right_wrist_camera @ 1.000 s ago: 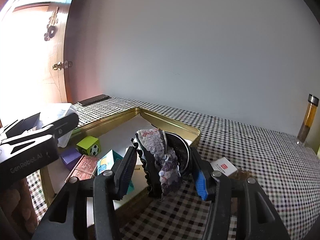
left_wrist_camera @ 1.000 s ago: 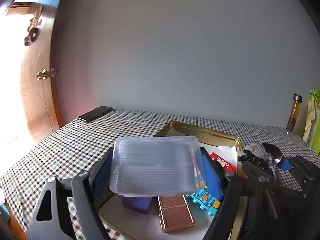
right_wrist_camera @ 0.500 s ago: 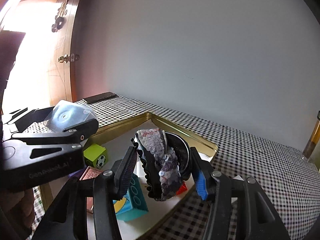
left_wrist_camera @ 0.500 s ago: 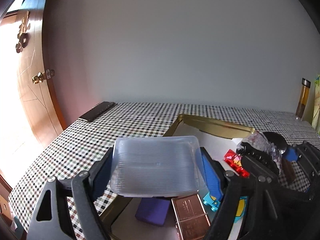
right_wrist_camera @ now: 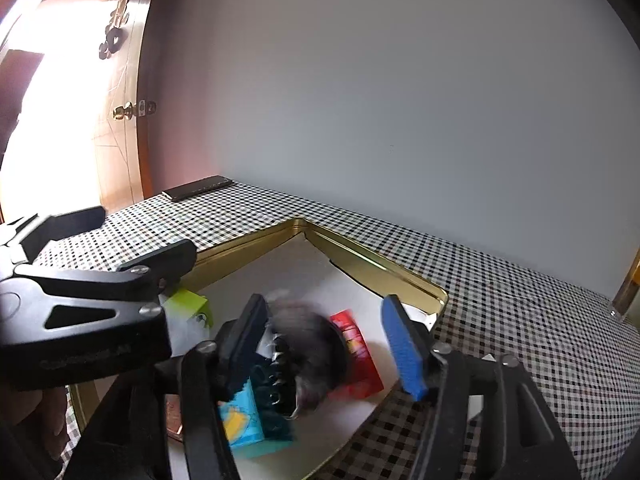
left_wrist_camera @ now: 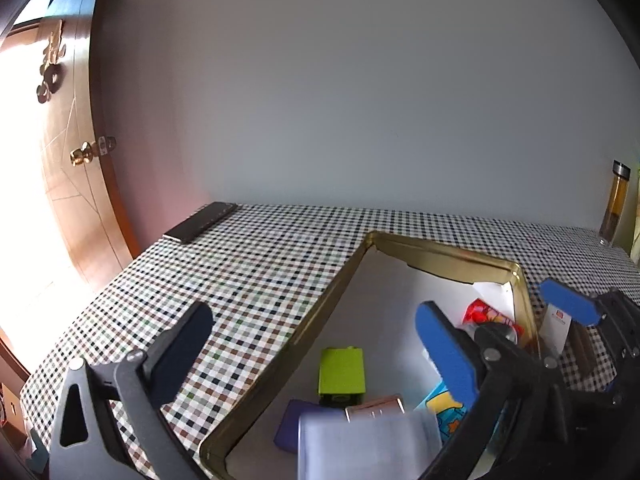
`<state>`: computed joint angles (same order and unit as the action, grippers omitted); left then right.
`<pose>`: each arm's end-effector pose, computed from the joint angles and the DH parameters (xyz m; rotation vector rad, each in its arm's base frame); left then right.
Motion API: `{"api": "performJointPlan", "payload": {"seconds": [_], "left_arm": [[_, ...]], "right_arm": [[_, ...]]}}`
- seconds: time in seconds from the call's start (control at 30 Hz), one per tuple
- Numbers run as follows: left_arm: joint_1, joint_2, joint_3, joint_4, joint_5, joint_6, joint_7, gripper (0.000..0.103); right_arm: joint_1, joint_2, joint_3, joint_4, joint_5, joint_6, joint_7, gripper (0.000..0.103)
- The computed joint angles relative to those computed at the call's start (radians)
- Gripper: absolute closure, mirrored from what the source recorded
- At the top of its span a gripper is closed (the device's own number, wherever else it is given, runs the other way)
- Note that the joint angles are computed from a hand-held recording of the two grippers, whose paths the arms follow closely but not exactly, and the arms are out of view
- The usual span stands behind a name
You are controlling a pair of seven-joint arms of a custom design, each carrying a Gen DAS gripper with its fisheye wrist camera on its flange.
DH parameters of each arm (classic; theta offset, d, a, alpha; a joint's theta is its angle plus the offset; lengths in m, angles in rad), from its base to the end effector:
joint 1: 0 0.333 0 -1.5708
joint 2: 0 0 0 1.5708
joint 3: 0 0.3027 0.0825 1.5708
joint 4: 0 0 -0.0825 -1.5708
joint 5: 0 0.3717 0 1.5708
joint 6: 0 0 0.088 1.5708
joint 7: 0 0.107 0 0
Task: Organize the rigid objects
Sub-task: 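Lower the container and tin into the tray and open both tools, then withdraw both tools from the tray toward the white box and brush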
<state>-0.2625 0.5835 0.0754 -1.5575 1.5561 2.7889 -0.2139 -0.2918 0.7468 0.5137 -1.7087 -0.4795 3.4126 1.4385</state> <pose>0.6805 -0.1844 0.3379 -1.6944 1.3833 -0.7699 0.6875 0.1256 0.3321 -1.8901 1.0251 -0.7645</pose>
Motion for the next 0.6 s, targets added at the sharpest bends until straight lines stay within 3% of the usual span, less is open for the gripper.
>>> {"api": "performJointPlan", "payload": {"seconds": [0.03, 0.13, 0.23, 0.4, 0.53, 0.6], "left_arm": [[0.001, -0.003, -0.002, -0.005, -0.006, 0.001, -0.003, 0.000], [0.003, -0.009, -0.003, -0.014, 0.003, 0.020, -0.036, 0.000], [0.001, -0.011, -0.006, -0.017, 0.020, 0.037, -0.063, 0.000], [-0.007, -0.017, -0.016, -0.017, 0.084, 0.060, -0.123, 0.000], [-0.008, -0.008, -0.040, -0.001, 0.071, 0.049, -0.078, 0.000], [-0.003, 0.008, -0.050, 0.021, 0.022, 0.056, -0.027, 0.000]], "right_arm": [[-0.014, 0.001, 0.013, -0.007, -0.008, 0.002, 0.001, 0.027], [-0.049, -0.007, 0.038, -0.028, -0.030, 0.015, 0.015, 0.025], [-0.138, 0.010, 0.120, -0.040, -0.078, -0.005, 0.029, 0.024], [-0.194, 0.012, 0.137, -0.050, -0.091, -0.013, 0.024, 0.023], [-0.291, 0.073, 0.222, -0.007, -0.104, -0.106, -0.041, 0.022], [-0.299, 0.103, 0.229, 0.037, -0.089, -0.159, -0.086, 0.022]]}}
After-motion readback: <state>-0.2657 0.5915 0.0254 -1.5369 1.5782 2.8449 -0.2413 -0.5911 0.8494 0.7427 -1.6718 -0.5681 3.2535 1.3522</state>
